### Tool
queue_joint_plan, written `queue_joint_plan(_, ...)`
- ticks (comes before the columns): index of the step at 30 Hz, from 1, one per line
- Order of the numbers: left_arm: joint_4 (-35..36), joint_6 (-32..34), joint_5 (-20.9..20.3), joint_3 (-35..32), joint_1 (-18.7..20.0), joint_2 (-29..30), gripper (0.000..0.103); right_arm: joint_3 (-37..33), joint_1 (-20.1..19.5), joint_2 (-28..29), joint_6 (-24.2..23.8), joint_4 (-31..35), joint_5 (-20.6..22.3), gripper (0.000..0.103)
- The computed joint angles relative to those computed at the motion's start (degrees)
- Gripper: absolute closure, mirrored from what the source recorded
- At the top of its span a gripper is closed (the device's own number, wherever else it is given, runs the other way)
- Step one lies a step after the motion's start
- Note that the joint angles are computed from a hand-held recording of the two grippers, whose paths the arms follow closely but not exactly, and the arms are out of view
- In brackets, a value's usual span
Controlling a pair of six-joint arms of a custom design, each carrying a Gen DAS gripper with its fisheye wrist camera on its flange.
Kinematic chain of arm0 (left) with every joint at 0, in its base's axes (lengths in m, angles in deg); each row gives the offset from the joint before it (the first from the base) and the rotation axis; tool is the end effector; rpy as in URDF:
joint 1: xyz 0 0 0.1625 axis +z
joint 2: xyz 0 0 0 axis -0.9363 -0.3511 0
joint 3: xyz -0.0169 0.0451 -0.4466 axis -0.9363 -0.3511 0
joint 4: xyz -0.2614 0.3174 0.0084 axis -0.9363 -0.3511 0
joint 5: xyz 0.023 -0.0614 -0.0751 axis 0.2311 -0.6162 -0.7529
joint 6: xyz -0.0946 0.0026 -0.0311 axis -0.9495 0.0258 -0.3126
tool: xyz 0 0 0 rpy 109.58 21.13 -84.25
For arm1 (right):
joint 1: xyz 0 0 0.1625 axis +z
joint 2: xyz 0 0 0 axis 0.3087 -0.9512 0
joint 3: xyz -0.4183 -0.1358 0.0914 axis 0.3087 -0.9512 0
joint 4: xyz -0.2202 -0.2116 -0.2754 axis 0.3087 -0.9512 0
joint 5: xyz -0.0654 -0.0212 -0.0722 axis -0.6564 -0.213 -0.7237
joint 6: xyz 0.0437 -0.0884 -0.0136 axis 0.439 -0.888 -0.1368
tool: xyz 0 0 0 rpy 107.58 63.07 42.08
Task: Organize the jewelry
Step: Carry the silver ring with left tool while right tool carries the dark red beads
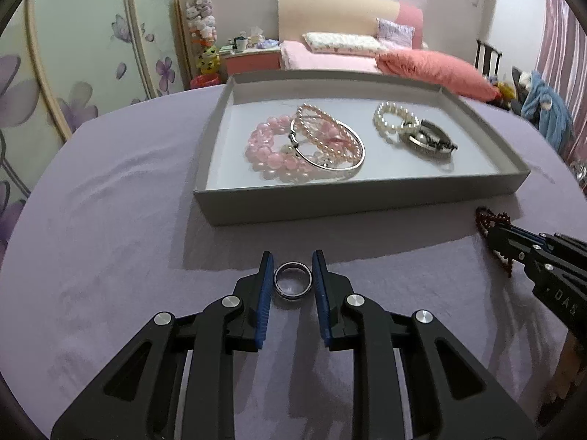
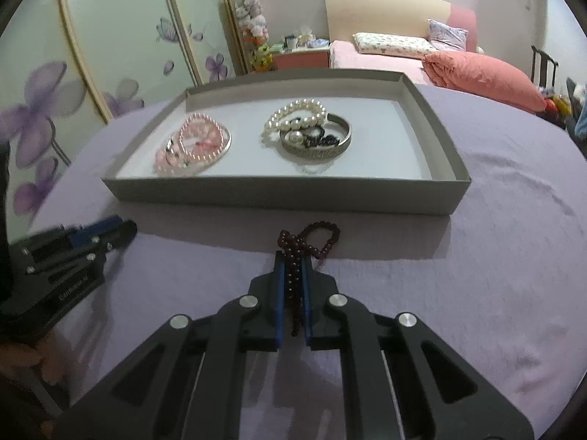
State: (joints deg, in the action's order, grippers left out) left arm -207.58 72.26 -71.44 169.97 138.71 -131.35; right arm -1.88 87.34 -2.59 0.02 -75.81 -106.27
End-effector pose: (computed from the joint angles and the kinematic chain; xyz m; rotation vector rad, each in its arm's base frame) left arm -0.0668 -0.7585 0.2648 0.3201 2.2457 -0.8371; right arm 0.3119 -0.8089 0.0030 0.6113 -2.4705 0.7415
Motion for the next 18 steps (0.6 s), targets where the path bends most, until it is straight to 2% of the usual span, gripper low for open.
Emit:
queue_joint_plan(3, -4.6, 1.3, -1.3, 2.2, -0.3, -1.1, 0.081, 3.1, 0.1, -1.7, -0.6, -5.0, 3.3, 0.094)
queue_joint_plan(9, -18.6, 7.0, -3.7, 7.0, -2.2, -3.0, 0.081, 7.7, 1.3, -4.1, -1.6, -15.1, 7.8, 0.094)
queue_joint_plan(13, -28.2, 12.2, -4.5, 8.9, -3.8, -3.1, 0.081, 9.6, 2.2, -4.8, -2.7, -20.7, 9.0, 0.094)
queue_joint_plan(18, -36.7, 17.1, -5.1, 9.7, -5.2, -2.5, 0.081, 11.1, 3.6, -4.5, -6.3, -30.1, 9.1, 0.094)
